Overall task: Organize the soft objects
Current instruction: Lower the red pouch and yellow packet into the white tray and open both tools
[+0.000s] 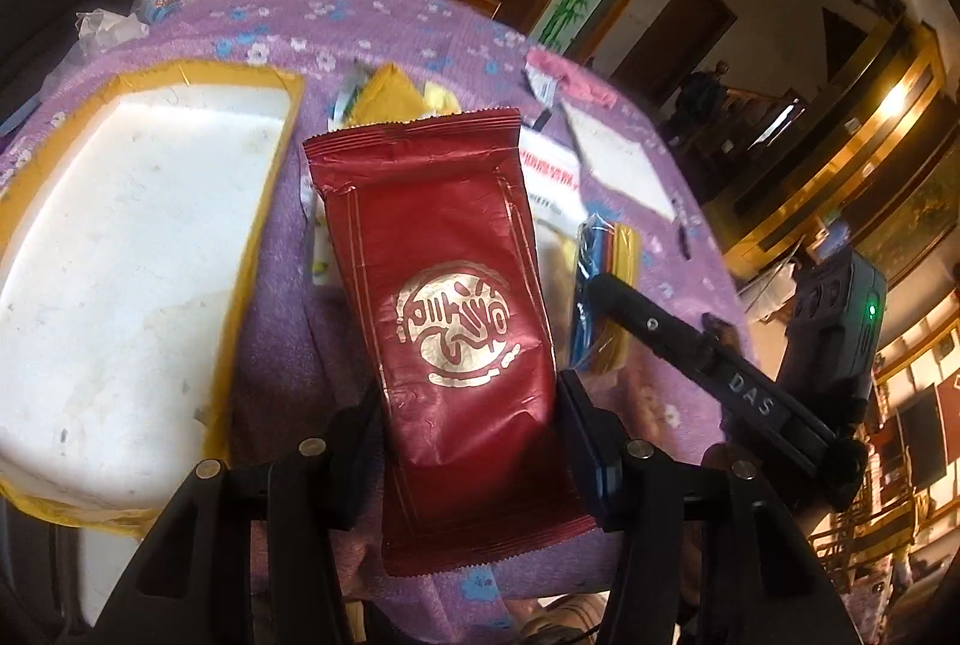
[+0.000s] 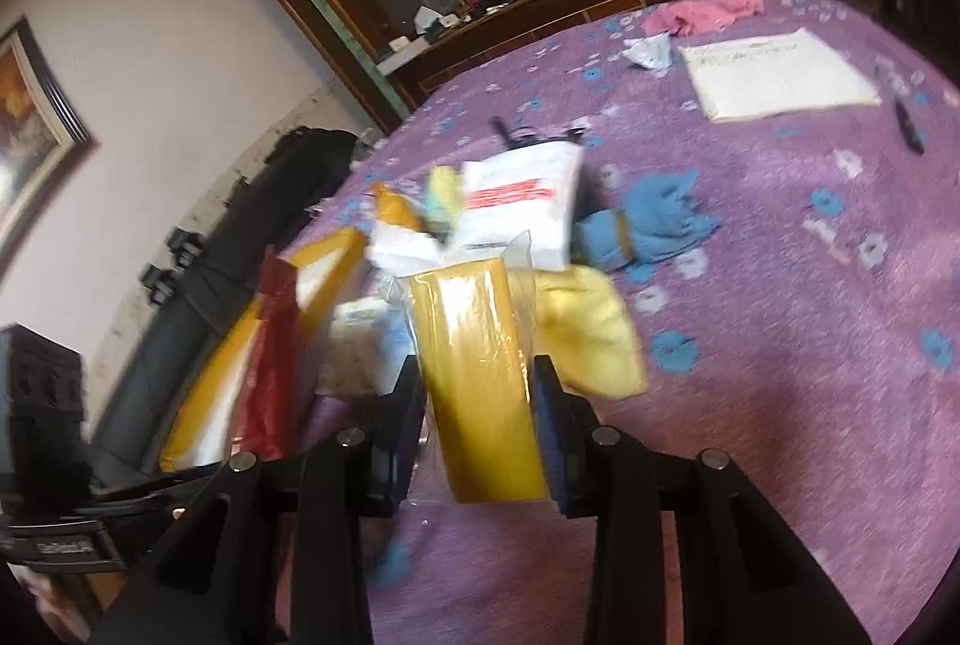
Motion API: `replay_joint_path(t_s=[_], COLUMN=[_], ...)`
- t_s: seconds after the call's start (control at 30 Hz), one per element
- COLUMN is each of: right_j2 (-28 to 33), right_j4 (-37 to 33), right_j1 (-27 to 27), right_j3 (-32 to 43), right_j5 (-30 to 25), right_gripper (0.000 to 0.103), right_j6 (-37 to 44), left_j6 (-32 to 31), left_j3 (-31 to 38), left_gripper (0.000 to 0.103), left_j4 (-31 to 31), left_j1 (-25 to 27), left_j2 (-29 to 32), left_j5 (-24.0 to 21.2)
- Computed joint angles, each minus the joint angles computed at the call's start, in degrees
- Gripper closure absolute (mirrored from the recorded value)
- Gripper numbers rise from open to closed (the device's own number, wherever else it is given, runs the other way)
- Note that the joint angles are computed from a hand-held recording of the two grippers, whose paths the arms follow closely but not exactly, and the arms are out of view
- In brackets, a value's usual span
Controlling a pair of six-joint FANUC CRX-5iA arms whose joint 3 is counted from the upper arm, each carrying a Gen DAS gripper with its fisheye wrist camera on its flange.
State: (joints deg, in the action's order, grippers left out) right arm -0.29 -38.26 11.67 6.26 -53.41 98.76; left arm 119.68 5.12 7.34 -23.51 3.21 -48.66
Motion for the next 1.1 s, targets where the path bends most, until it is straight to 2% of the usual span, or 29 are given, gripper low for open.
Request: replay_joint_path(t_s=[0.1,0.27,0.5,0.6,0.77,0.93,1.03,1.1], right_j2=[-1.06,0.42,6.61,9.02,13.33,16.28,15.77,15.03], right_j4=[-1.31,-5.64,-4.88,-4.23,-0.75,8.82,14.48,15.99], right_j1=[1.03,3.05,9.44,12.16,16.67,22.11,24.59,25.19], right_j3=[0.66,4.75,12.19,15.01,19.2,20.74,18.42,17.11], right_j5=[-0.08,-3.63,-8.52,-9.59,-11.02,-11.31,-8.78,-7.51], right_gripper=[0.069,0.069,0.069,0.069,0.069,0.069,0.069,0.069], right_j6=[0.68,2.87,-0.28,-0.73,-2.27,-6.3,-8.33,-8.07], left_j6=[0.59,2.18,9.19,8.96,8.53,8.06,8.27,7.51], left_j3=[-0.63,-2.07,-2.66,-3.35,-5.01,-4.46,-3.36,-3.86], left_gripper=[0.047,0.047,0.047,0.047,0.047,0.047,0.048,0.048], left_j4=[-0.65,-2.64,-11.59,-13.11,-14.96,-17.4,-20.42,-19.62], left_j1=[0.6,2.72,7.17,9.66,11.98,10.8,9.1,9.74], left_j2=[-2.02,-6.25,-11.87,-12.7,-12.62,-9.72,-8.35,-8.15], left_j5=[0.5,0.07,-6.42,-9.47,-12.59,-14.87,-16.09,-15.69])
